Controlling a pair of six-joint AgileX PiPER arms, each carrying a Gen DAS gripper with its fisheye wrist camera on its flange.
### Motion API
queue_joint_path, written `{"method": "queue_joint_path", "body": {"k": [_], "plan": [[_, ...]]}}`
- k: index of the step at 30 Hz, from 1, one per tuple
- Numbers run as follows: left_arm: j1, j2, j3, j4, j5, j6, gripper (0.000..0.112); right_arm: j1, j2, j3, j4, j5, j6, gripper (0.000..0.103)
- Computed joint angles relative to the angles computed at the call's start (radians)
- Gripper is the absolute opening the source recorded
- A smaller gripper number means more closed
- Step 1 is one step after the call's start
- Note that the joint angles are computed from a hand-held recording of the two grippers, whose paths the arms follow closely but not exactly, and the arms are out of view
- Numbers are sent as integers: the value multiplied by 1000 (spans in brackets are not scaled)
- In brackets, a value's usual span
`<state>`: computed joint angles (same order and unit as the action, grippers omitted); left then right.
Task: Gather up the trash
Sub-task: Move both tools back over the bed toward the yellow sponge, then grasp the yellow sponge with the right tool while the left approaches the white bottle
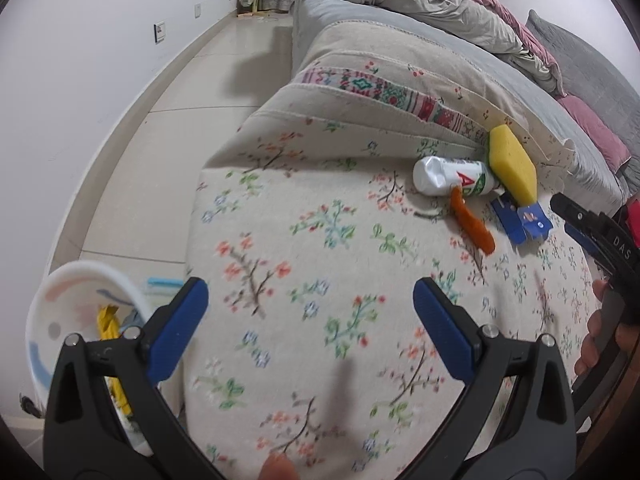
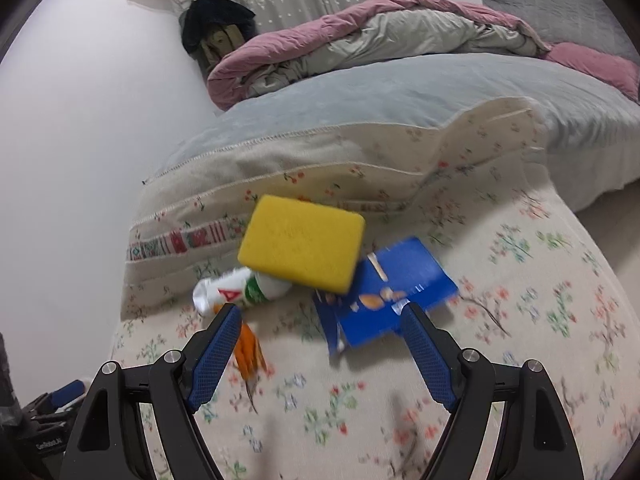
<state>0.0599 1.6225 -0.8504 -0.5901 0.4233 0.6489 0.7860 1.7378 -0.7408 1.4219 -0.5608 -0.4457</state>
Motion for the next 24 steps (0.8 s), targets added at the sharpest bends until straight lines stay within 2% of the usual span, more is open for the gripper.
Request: {"method": "queue_joint_path", "body": {"k": [7, 11, 15, 20, 24], "plan": [[-52, 60, -56, -14, -58, 0, 102, -125, 76, -84, -210, 124, 79, 83], [-72, 103, -96, -22, -60, 16, 102, -185, 122, -128, -336, 189, 170, 82], [-95, 137, -125, -14, -61, 23, 102, -240, 163, -163, -502, 249, 336, 63], [-129, 185, -175, 23, -54, -9, 102, -260, 175, -144, -682, 230, 536, 50], [-149, 210, -218, 16, -23, -4, 102, -245, 156, -111, -667, 194, 522, 40]]}}
